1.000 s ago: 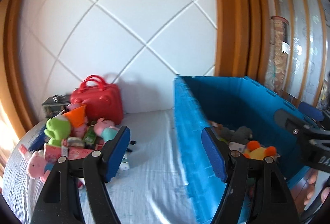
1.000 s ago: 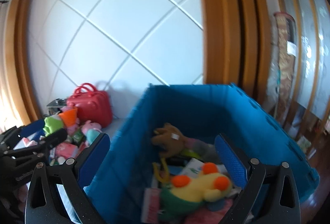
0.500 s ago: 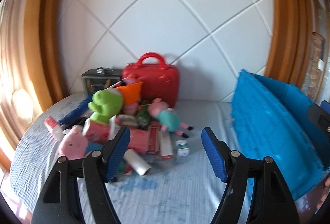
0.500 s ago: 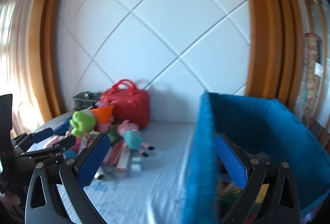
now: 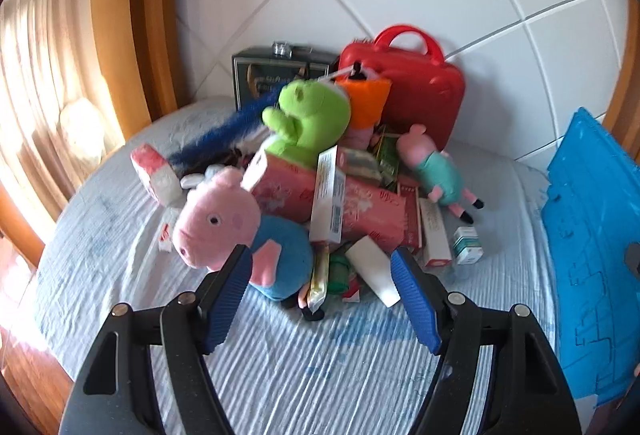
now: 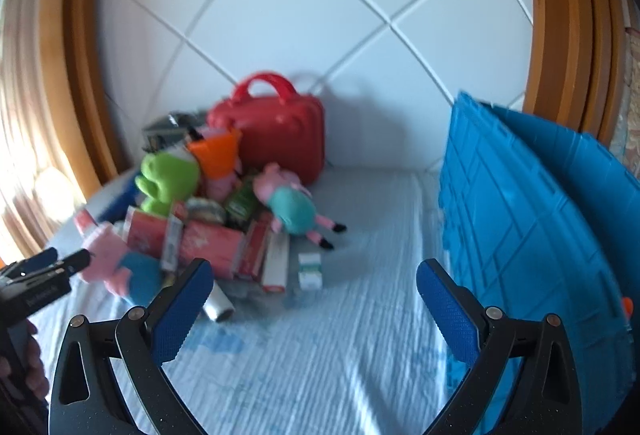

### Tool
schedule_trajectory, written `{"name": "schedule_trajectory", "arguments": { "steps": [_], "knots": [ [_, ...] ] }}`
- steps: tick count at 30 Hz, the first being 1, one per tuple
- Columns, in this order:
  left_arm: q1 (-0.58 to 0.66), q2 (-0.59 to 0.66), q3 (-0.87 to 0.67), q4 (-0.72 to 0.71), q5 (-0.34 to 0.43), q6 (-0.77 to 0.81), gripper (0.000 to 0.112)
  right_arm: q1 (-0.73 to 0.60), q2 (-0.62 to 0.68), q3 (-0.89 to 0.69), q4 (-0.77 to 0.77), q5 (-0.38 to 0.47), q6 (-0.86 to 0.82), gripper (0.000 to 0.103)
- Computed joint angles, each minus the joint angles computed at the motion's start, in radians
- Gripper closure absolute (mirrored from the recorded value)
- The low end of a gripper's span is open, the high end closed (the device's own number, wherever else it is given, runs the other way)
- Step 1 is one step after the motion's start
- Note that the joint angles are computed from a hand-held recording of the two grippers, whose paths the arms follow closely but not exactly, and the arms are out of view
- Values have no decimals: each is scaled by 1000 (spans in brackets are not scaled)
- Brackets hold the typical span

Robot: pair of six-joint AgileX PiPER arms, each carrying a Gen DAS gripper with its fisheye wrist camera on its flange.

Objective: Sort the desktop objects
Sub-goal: 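Move both grippers back toward the pile of boxes and bottles, then grasp the white roll with the left gripper while the right gripper grasps the green-white medicine box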

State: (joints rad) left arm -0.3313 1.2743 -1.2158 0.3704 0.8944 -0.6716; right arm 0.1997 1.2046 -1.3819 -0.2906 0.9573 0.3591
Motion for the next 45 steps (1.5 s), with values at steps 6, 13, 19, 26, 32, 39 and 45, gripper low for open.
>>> {"name": "schedule_trajectory", "arguments": {
  "steps": [6,13,19,26,32,39,45],
  "knots": [
    [19,151,3,-103,-39,22,41,-139,83,64,122,-60,-136,0],
    [26,378,-104,-214,-48,60,41,-256,276,44,270,-117,-297,0],
    [10,617,-318,-255,0,92,41,-280,465,-29,296,-145,-323,0],
    [1,843,-538,-290,81,141,41,-262,685,-178,351,-147,-331,0],
    [-18,877,-549,-241,41,204,60,-238,837,-322,347,-98,-306,8],
    [-25,835,-461,-241,-13,229,63,-237,919,-420,396,-58,-356,65],
    [-29,765,-344,-251,-53,239,67,-213,825,-293,372,-54,-365,64]
  ]
}}
